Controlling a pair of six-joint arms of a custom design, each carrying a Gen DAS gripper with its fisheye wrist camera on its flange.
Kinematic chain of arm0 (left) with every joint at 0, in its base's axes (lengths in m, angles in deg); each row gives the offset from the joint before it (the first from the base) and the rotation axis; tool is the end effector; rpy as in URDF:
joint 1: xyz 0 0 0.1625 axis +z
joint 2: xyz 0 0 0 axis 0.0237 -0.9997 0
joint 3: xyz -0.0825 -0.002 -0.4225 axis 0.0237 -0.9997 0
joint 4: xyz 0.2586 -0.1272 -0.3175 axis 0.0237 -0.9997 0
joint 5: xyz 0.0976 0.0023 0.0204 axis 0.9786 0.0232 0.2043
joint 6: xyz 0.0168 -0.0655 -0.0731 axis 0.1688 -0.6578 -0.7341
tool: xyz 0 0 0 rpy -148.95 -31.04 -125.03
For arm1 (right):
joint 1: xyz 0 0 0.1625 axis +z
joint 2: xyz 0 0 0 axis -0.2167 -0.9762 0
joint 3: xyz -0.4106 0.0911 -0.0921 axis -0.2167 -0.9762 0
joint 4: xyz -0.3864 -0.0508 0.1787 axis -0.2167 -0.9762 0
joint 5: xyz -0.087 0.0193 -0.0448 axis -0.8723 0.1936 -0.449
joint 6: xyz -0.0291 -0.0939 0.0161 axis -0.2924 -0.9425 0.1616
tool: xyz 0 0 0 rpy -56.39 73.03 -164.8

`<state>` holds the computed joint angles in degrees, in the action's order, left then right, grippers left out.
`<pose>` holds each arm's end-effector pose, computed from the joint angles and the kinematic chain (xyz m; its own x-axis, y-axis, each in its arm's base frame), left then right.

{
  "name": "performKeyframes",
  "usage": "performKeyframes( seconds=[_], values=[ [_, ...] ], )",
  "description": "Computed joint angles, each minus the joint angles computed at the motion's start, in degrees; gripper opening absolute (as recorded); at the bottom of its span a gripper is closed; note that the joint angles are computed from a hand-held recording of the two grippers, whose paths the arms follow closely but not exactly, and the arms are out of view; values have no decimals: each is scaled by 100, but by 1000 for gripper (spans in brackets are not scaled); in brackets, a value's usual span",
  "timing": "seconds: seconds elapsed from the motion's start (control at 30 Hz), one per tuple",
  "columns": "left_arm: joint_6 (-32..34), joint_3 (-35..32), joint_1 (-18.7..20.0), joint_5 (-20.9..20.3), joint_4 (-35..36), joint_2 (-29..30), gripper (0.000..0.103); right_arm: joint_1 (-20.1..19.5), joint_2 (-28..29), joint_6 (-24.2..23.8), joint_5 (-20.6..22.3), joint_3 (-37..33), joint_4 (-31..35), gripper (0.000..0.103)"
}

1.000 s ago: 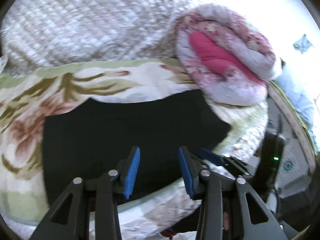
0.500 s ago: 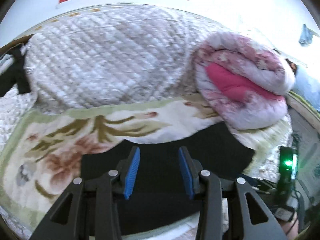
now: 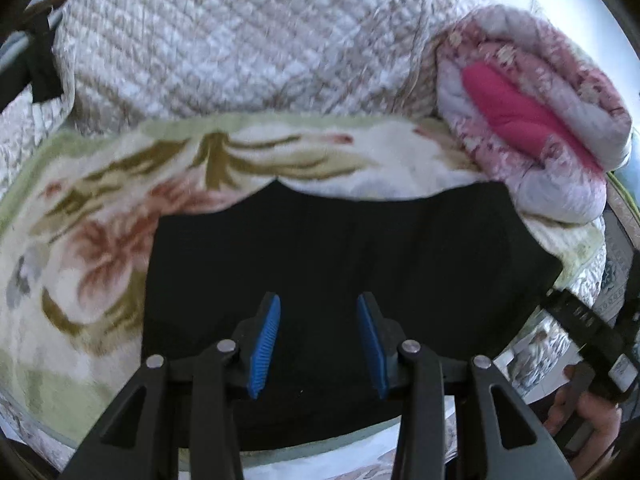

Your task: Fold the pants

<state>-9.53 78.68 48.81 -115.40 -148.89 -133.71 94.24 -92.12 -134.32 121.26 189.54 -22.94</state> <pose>-0.1742 -0.4782 0.0542 -0.5909 0.6868 -0.4233 0.7867 0.6067 -0.1140 0.0290 -0.2670 0.0878 -0.6411 0.7655 0.0538 0.0767 0.1337 -0.9880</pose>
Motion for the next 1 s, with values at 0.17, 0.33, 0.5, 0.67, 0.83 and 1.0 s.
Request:
performKeyframes(
  seconds=[0.17, 0.33, 0.5, 0.67, 0.83, 1.0],
  values=[
    [-103, -69, 74, 23, 217, 105, 43, -382, -290, 251, -495, -4, 302, 60],
    [-95, -113, 99, 96, 202, 178, 43, -334, -365, 21, -669, 52, -11, 60],
    [-171, -168, 142, 145, 296, 197, 43, -842, -525, 424, -1131, -211, 825, 60],
    [-209, -197, 181, 190, 304, 177, 43, -552, -485, 140, -1013, -346, 814, 35],
    [-241, -243, 253, 293, 274, 164, 43, 98, -332, -442, -662, -634, 889, 29],
    [-154, -306, 473, 559, 121, 145, 43, 815, -25, -808, -563, -1061, 1137, 28]
  ],
)
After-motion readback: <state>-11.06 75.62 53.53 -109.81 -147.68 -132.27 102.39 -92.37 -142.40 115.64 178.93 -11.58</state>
